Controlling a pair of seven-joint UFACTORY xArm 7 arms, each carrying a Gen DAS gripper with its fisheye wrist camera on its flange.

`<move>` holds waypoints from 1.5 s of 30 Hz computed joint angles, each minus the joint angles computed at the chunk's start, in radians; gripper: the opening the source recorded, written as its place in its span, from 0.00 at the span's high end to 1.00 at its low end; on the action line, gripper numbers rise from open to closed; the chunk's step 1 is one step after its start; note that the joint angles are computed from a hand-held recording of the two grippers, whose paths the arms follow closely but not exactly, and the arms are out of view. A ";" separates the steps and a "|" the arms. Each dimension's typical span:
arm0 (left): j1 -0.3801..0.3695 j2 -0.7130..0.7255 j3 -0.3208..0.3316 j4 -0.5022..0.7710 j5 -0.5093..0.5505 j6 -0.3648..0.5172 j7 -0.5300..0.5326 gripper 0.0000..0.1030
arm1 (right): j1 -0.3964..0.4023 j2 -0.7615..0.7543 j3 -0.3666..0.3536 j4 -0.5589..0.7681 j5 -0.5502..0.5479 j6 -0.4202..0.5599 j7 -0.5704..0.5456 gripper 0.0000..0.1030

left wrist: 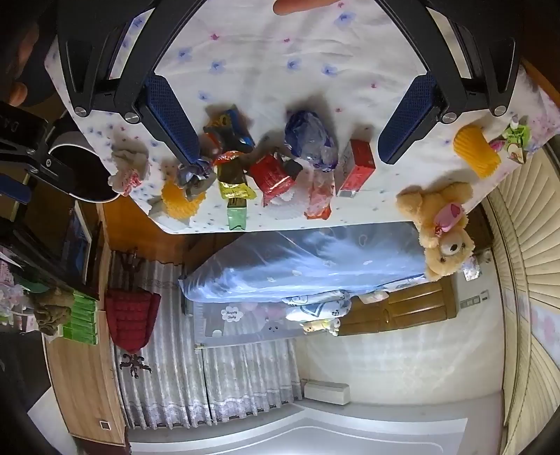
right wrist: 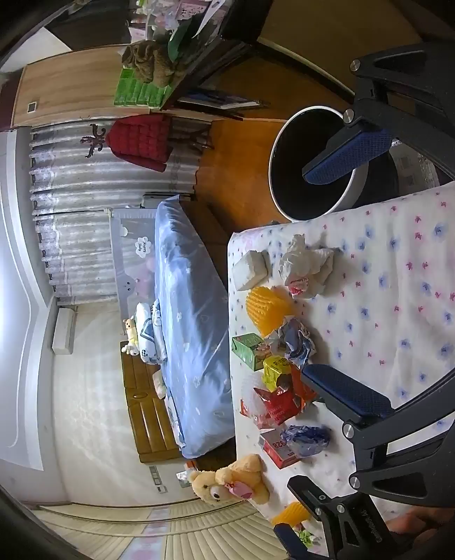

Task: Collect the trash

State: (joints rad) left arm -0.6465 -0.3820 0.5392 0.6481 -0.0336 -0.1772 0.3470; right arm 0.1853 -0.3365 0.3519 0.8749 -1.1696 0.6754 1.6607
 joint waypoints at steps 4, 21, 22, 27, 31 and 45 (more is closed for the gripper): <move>0.022 -0.001 -0.021 -0.003 -0.001 0.005 -0.016 0.00 | 0.001 -0.006 0.002 -0.003 0.003 0.004 0.001 0.00; -0.019 0.000 -0.006 0.005 -0.090 0.058 0.050 0.00 | -0.017 -0.029 0.012 -0.021 0.008 0.001 -0.003 0.00; -0.021 -0.002 -0.006 0.005 -0.095 0.057 0.057 0.00 | -0.017 -0.031 0.011 -0.023 0.008 -0.001 -0.004 0.00; -0.028 -0.001 -0.006 0.009 -0.121 0.062 0.082 0.00 | -0.018 -0.027 0.014 -0.017 0.012 0.006 -0.008 0.00; -0.027 0.000 -0.012 0.006 -0.134 0.059 0.092 0.00 | -0.018 -0.026 0.013 -0.020 0.007 0.004 -0.002 0.00; -0.043 0.000 0.000 0.001 -0.144 0.053 0.108 0.00 | -0.012 -0.020 0.010 -0.021 0.006 0.003 -0.003 0.00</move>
